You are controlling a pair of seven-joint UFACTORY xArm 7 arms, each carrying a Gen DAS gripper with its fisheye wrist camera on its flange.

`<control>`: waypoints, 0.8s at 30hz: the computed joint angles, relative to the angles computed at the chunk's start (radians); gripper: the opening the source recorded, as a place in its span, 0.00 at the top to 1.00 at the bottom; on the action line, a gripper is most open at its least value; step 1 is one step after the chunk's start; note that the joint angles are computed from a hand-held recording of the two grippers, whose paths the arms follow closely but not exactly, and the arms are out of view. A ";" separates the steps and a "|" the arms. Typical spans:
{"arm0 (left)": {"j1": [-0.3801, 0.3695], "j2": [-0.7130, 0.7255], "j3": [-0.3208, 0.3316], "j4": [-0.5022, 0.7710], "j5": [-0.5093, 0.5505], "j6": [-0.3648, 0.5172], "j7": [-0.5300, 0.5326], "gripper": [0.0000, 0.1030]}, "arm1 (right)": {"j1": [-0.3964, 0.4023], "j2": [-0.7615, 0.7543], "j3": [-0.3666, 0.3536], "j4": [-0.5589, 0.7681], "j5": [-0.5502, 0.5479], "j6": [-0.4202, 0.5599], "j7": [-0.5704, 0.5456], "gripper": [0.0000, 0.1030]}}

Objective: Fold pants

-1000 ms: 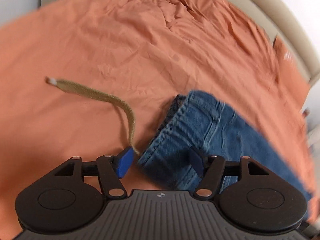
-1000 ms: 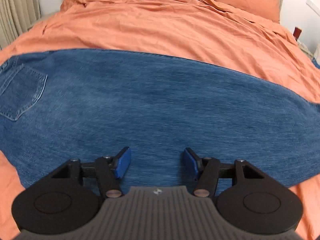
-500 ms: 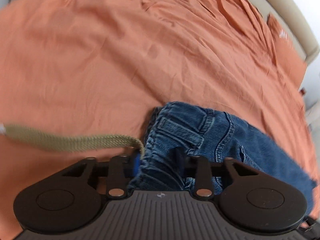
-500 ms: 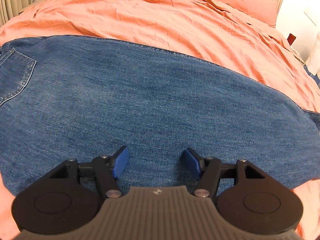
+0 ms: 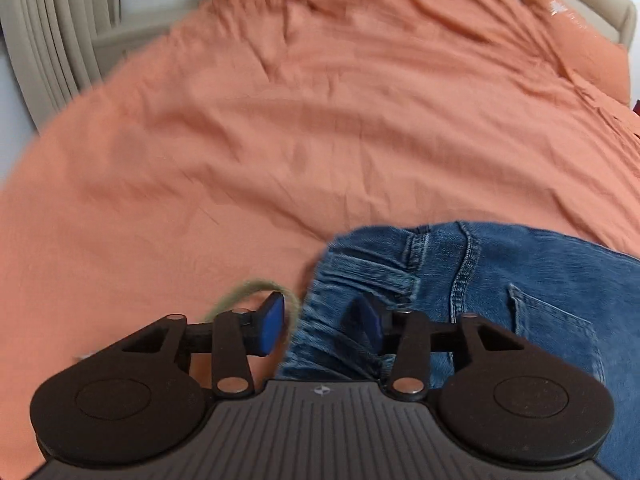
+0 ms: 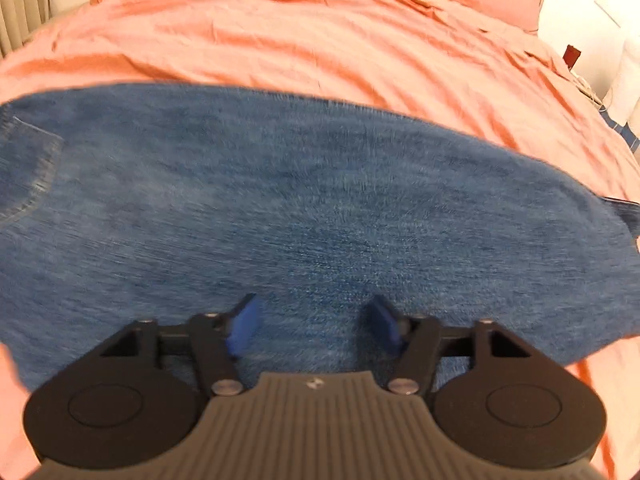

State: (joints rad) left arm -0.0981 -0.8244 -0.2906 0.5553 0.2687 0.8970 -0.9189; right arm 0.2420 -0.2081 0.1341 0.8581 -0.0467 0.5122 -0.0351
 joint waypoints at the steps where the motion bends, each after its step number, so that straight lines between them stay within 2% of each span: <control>1: -0.011 -0.037 -0.020 0.009 0.017 0.041 0.014 0.48 | 0.020 -0.037 -0.016 -0.021 0.056 -0.002 -0.037 0.49; 4: -0.062 -0.078 -0.053 0.067 0.041 0.150 0.107 0.48 | 0.091 -0.160 -0.057 -0.090 0.211 0.013 -0.145 0.50; 5: -0.083 -0.073 -0.057 0.086 0.040 0.171 0.147 0.49 | 0.120 -0.203 -0.071 -0.114 0.259 0.022 -0.180 0.53; 7: -0.126 -0.063 -0.062 0.118 0.029 0.207 0.227 0.57 | 0.173 -0.280 -0.091 -0.159 0.340 0.054 -0.232 0.57; 9: -0.140 -0.017 -0.072 0.149 0.030 0.212 0.287 0.57 | 0.221 -0.336 -0.098 -0.197 0.405 0.102 -0.263 0.60; 11: -0.160 0.018 -0.072 0.169 0.017 0.235 0.341 0.57 | 0.254 -0.372 -0.081 -0.247 0.442 0.099 -0.285 0.61; 13: -0.177 0.039 -0.070 0.170 0.018 0.241 0.390 0.61 | 0.266 -0.385 -0.045 -0.293 0.447 0.066 -0.269 0.61; 16: -0.192 0.045 -0.065 0.153 0.008 0.253 0.430 0.62 | 0.280 -0.366 0.000 -0.341 0.438 -0.019 -0.224 0.59; 21: -0.188 0.039 -0.058 0.112 -0.002 0.232 0.420 0.64 | 0.278 -0.327 0.064 -0.377 0.330 -0.176 -0.130 0.58; 24: -0.189 0.031 -0.042 0.079 -0.018 0.187 0.405 0.67 | 0.251 -0.286 0.099 -0.369 0.247 -0.277 -0.069 0.59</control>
